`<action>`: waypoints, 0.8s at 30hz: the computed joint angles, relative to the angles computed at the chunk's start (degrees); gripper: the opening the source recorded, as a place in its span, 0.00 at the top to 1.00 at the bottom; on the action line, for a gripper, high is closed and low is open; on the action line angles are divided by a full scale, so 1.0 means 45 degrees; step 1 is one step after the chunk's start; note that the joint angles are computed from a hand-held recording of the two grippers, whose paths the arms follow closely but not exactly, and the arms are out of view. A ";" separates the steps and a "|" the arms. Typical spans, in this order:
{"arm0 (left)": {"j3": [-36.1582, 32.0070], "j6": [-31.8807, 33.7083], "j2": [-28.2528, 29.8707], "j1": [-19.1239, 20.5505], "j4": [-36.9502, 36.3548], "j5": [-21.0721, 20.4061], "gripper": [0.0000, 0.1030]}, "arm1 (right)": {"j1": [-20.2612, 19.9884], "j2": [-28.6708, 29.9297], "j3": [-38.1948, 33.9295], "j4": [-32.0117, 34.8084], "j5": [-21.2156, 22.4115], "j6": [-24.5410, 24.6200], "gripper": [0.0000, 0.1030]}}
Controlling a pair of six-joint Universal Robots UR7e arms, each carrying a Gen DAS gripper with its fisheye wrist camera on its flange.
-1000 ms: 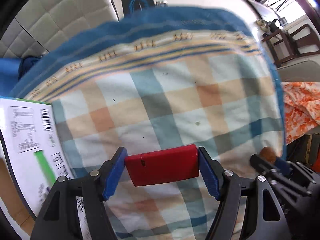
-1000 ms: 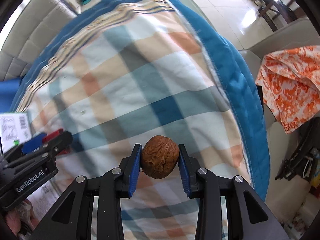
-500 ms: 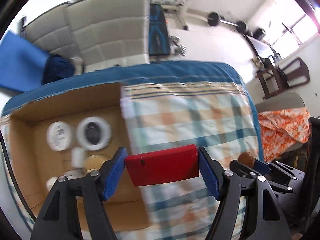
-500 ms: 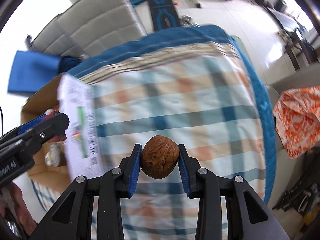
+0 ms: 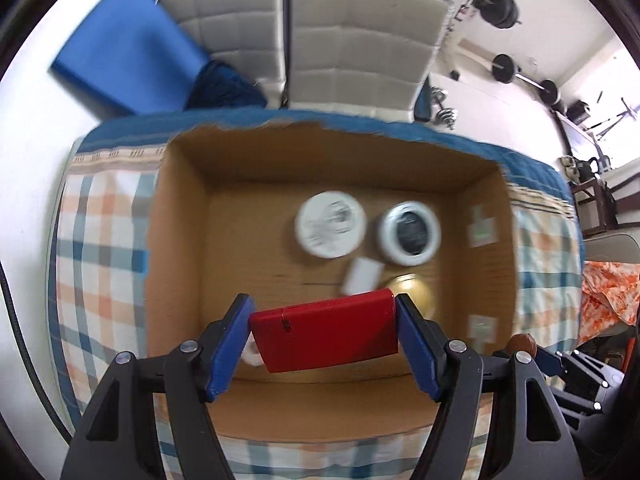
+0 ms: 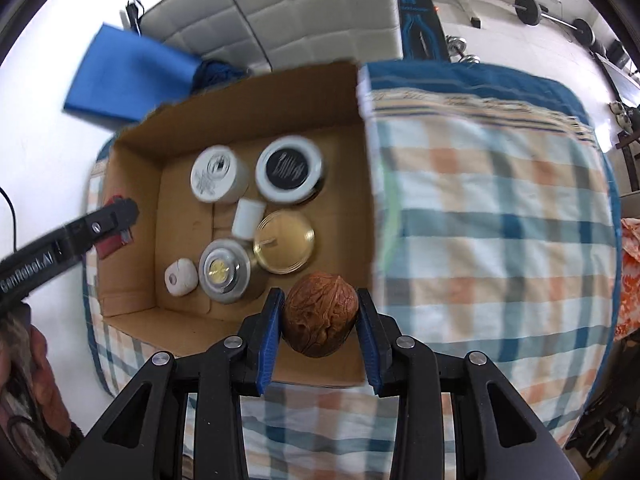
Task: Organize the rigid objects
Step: 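Lower the red block and walnut into the box and open both grippers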
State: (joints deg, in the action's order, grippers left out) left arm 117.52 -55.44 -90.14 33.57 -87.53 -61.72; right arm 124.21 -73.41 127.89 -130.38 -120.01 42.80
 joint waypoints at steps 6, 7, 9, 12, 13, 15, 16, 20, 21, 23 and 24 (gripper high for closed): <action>0.0468 0.0794 -0.0282 0.1496 -0.0134 0.0055 0.33 | -0.0211 0.1767 -0.0219 -0.0297 0.0436 0.0495 0.64; 0.0509 0.0954 -0.0211 0.1757 -0.0236 0.0042 0.33 | -0.0298 0.1969 -0.0261 -0.0330 0.0511 0.0518 0.64; 0.0550 0.1286 0.0014 0.2240 -0.0464 -0.0034 0.33 | -0.0496 0.2451 -0.0430 -0.0164 0.0541 0.0675 0.63; 0.0579 0.1775 0.0393 0.2937 -0.0947 -0.0217 0.33 | -0.0766 0.2998 -0.0605 -0.0015 0.0612 0.0766 0.63; 0.0557 0.2031 0.0580 0.3117 -0.1104 -0.0350 0.33 | -0.0863 0.3206 -0.0670 0.0049 0.0571 0.0825 0.63; 0.0481 0.2329 0.0992 0.3341 -0.1195 -0.0407 0.33 | -0.1044 0.3495 -0.0731 0.0089 0.0654 0.0927 0.63; 0.0462 0.2487 0.1175 0.3441 -0.1256 -0.0332 0.33 | -0.1130 0.3593 -0.0726 0.0058 0.0720 0.0948 0.63; 0.0371 0.2975 0.1793 0.3939 -0.1583 -0.0254 0.33 | -0.1454 0.3929 -0.0728 0.0107 0.0824 0.1020 0.63; 0.0360 0.3075 0.1884 0.4024 -0.1636 -0.0225 0.33 | -0.1556 0.3986 -0.0708 0.0102 0.0813 0.1087 0.63; 0.0368 0.3233 0.2074 0.4146 -0.1769 -0.0109 0.33 | -0.1698 0.4072 -0.0703 0.0160 0.0724 0.1163 0.63; 0.0378 0.3221 0.2119 0.4153 -0.1767 -0.0069 0.33 | -0.1783 0.4089 -0.0682 0.0146 0.0720 0.1219 0.63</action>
